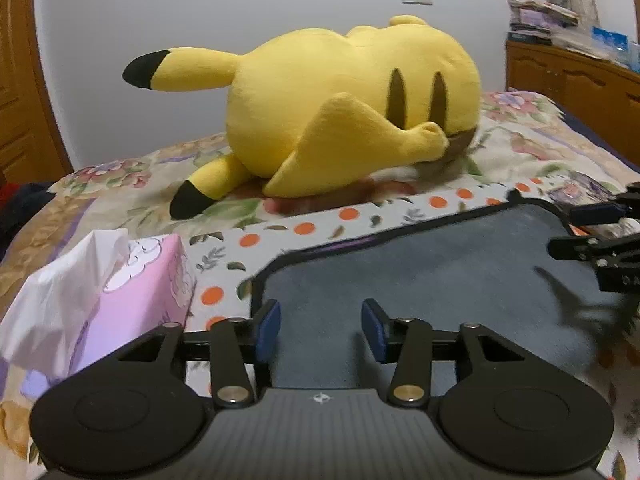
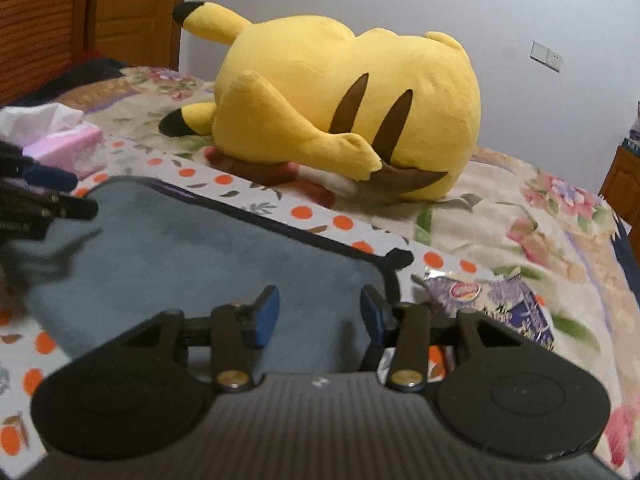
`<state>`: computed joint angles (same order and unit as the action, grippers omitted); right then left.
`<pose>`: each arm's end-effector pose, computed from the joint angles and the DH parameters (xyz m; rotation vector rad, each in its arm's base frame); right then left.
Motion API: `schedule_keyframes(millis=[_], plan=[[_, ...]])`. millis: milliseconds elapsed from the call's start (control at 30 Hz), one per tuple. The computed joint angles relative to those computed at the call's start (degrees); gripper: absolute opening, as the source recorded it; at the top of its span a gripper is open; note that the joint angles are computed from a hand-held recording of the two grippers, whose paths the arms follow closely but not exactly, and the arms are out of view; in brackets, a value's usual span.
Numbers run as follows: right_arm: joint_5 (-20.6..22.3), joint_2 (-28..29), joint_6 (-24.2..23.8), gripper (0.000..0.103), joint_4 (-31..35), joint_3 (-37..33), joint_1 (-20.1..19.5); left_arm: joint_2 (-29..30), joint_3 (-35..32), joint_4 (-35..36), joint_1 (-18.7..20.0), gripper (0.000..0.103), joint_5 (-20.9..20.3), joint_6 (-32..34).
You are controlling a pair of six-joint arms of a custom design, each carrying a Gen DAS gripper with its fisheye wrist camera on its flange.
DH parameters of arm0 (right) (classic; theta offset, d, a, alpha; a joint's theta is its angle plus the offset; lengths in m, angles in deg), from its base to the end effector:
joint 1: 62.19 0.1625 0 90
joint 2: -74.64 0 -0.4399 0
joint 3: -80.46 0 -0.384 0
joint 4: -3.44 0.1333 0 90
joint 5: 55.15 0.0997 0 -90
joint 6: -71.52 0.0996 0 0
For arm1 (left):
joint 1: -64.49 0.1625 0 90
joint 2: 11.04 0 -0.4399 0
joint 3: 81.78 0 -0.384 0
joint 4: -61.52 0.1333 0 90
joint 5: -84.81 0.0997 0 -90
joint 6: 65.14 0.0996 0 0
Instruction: Fold towel
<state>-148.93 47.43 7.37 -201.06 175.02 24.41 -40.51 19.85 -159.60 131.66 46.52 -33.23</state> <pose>0.0862 -0.6861 0.0148 1.2319 -2.1729 0.8601 -0.0398 -0.6396 0.0670 0.4263 1.9970 -1.0343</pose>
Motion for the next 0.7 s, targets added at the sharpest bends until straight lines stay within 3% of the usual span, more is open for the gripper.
schedule_keyframes(millis=[233, 533, 700], plan=[[-0.2, -1.9, 3.3, 0.046, -1.3, 3.5, -0.5, -0.9, 4.4, 0.4, -1.7, 0.056, 0.1, -4.9], [-0.3, -4.6, 5.3, 0.051, -4.0, 8.7, -1.3, -1.8, 8.7, 0.1, -4.5, 0.071, 1.5, -7.7], [0.5, -7.0, 6.0, 0.053, -5.1, 12.1, -1.4, -2.6, 11.2, 0.5, -6.4, 0.073, 2.9, -9.7]])
